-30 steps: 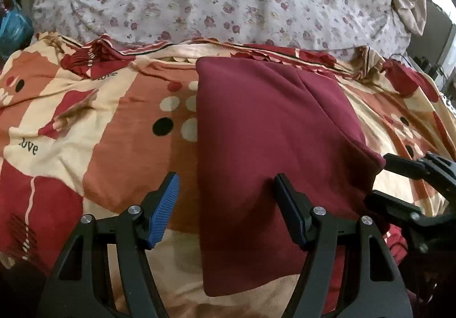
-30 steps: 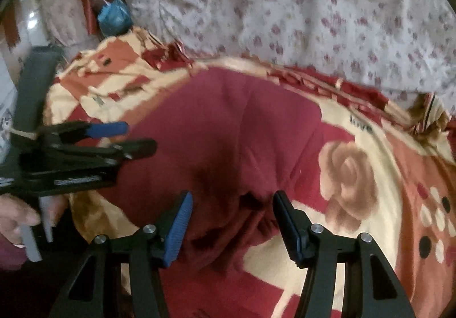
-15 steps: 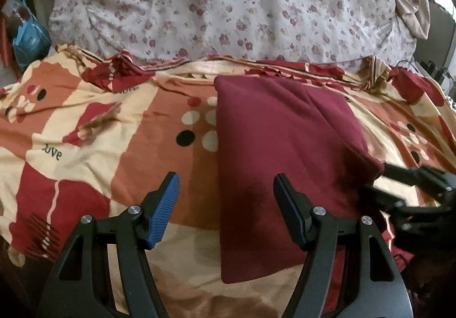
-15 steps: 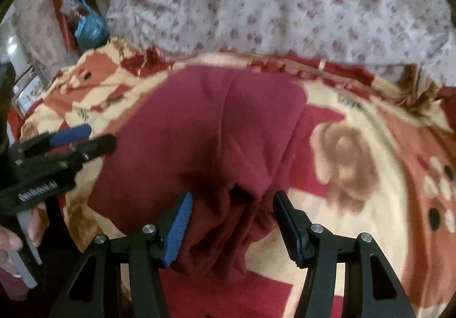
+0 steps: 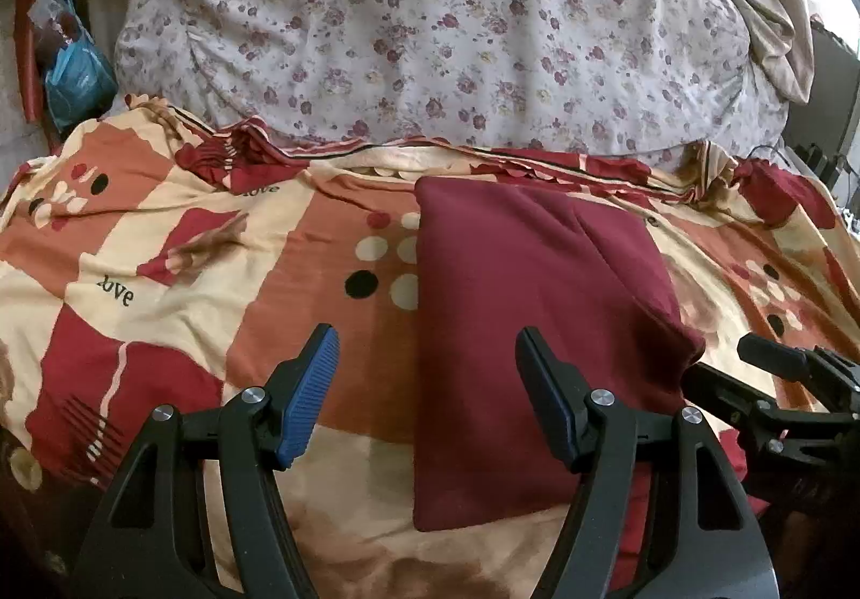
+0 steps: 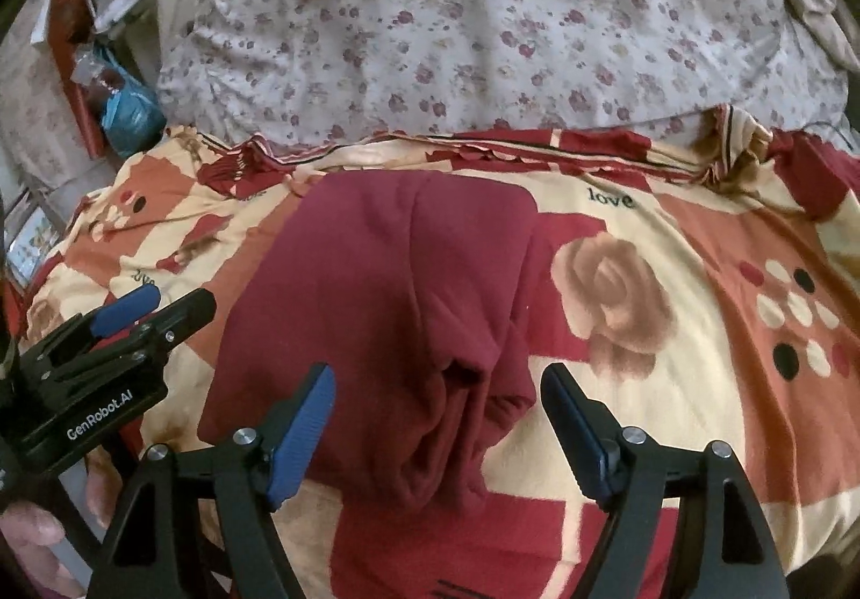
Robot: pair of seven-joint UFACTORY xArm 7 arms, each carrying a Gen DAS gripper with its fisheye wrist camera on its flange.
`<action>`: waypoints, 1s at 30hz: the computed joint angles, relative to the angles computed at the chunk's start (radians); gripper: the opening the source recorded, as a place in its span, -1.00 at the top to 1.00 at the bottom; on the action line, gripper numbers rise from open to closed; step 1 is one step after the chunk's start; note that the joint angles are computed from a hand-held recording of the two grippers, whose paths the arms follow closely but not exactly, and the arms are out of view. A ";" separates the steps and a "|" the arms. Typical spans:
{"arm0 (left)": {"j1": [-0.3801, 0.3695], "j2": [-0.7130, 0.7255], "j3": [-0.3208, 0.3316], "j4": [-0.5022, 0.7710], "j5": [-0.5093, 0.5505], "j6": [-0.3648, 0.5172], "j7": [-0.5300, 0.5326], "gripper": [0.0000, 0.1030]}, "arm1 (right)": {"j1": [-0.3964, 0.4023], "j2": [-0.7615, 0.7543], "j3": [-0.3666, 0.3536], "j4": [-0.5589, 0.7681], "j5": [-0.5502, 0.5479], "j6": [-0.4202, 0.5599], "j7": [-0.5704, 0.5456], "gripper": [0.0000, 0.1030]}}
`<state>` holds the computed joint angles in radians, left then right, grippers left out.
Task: Fold small clothes
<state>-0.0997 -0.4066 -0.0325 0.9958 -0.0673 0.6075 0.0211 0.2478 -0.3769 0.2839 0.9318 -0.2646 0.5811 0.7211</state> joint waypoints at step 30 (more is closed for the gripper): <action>0.004 0.016 0.013 -0.005 -0.010 0.003 0.018 -0.33 | 0.005 0.066 0.026 0.060 -0.132 0.054 0.124 -0.66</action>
